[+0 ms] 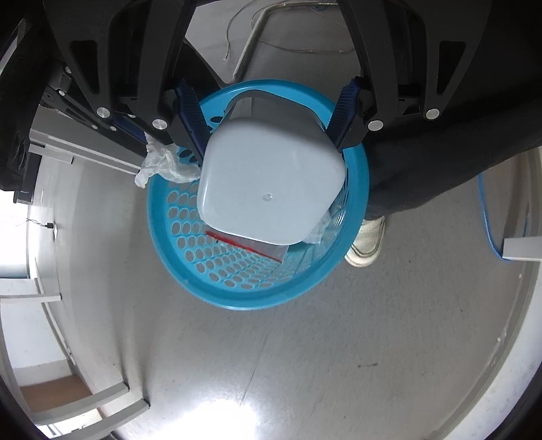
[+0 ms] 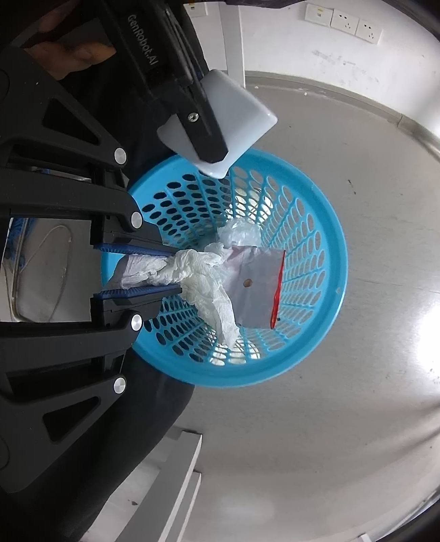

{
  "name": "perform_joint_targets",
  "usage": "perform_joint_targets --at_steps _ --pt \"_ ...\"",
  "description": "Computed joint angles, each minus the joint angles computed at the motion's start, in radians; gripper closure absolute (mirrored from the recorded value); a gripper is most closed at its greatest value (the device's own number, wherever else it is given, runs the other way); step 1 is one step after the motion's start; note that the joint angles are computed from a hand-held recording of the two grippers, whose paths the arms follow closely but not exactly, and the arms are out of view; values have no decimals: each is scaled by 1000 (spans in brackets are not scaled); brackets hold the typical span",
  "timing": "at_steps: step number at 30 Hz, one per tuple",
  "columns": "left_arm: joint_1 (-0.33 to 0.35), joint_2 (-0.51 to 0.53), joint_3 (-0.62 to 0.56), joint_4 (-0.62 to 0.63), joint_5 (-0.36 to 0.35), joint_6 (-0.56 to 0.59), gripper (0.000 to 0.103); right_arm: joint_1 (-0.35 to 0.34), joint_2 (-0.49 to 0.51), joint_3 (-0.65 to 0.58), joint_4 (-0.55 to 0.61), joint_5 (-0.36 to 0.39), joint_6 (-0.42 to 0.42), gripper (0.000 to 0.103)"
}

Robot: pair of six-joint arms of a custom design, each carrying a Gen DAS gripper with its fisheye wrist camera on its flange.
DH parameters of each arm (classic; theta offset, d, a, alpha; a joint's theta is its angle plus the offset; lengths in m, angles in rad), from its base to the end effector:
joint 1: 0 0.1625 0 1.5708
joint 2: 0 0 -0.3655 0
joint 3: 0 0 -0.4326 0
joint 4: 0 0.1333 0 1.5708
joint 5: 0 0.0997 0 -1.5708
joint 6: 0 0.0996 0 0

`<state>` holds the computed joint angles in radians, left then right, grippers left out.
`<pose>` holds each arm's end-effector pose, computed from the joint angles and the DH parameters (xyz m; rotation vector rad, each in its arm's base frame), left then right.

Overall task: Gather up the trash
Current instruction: 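Open the left tool over the basket while the right tool releases the tissue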

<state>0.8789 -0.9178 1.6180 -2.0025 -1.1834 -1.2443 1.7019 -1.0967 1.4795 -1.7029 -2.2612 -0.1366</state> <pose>-0.2668 -0.5900 0.0587 -0.6662 2.6121 -0.2291 0.1537 -0.6310 0.2270 0.4344 -2.3990 -0.3093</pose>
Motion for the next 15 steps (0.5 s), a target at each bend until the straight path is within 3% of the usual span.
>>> perform_joint_targets --at_steps 13,15 --pt "50 72 -64 10 -32 27 38 -43 71 -69 64 10 100 85" --pt "61 70 -63 -9 -39 24 35 -51 80 -81 67 15 118 67"
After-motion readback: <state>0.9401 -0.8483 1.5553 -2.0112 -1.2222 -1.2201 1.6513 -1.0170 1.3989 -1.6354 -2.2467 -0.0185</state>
